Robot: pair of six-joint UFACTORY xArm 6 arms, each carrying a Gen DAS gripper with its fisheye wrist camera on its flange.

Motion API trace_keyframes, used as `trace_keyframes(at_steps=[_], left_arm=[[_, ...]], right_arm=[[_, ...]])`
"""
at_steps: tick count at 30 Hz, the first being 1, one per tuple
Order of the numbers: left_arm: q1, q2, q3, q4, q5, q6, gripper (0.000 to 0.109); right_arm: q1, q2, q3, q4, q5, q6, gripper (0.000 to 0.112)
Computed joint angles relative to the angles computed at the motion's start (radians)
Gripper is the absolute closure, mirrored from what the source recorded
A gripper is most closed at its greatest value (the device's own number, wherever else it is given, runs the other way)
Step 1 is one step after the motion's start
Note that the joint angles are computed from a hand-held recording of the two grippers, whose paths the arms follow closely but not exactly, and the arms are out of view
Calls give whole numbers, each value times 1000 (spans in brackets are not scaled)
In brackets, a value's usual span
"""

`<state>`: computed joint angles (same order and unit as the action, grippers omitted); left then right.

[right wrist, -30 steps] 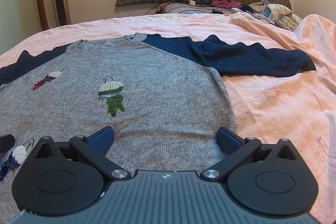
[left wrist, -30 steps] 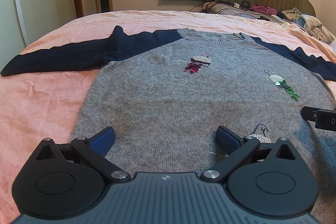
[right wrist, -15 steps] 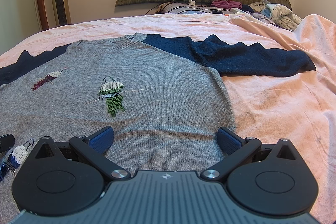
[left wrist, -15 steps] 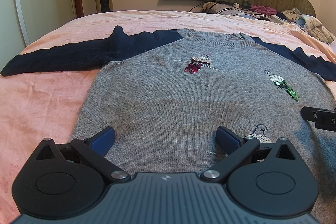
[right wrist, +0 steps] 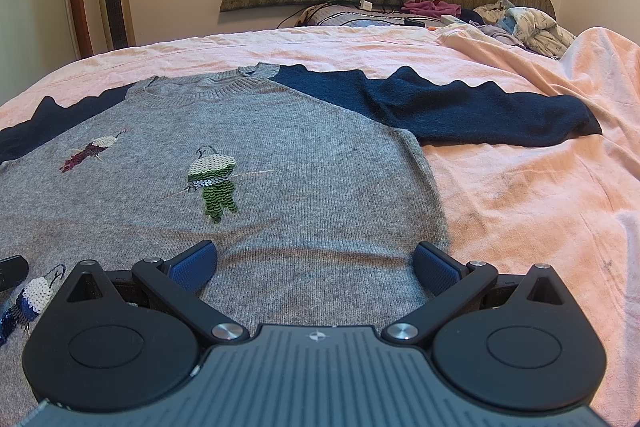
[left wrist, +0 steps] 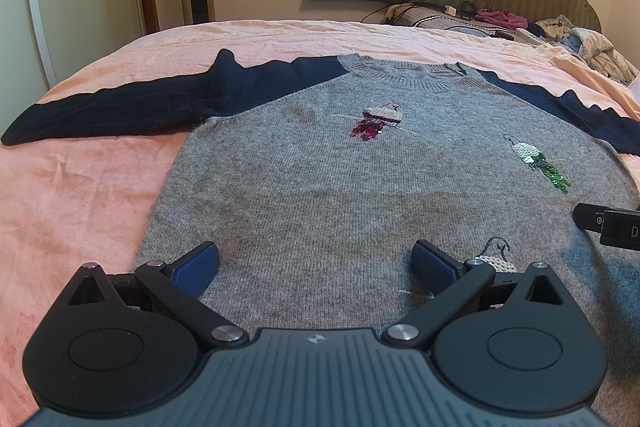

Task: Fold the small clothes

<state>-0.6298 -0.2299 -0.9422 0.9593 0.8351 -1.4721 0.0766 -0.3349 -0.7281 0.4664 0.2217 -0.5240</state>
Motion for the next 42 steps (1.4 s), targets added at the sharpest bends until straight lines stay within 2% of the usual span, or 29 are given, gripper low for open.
trace_keyframes(at_steps=[38, 42], left_arm=[[-1, 0, 0, 1, 1, -1, 6], [0, -1, 1, 0, 0, -1, 6]], right_arm=[[1, 2, -1, 3, -1, -2, 9], [-8, 7, -17, 53, 27, -52, 9]])
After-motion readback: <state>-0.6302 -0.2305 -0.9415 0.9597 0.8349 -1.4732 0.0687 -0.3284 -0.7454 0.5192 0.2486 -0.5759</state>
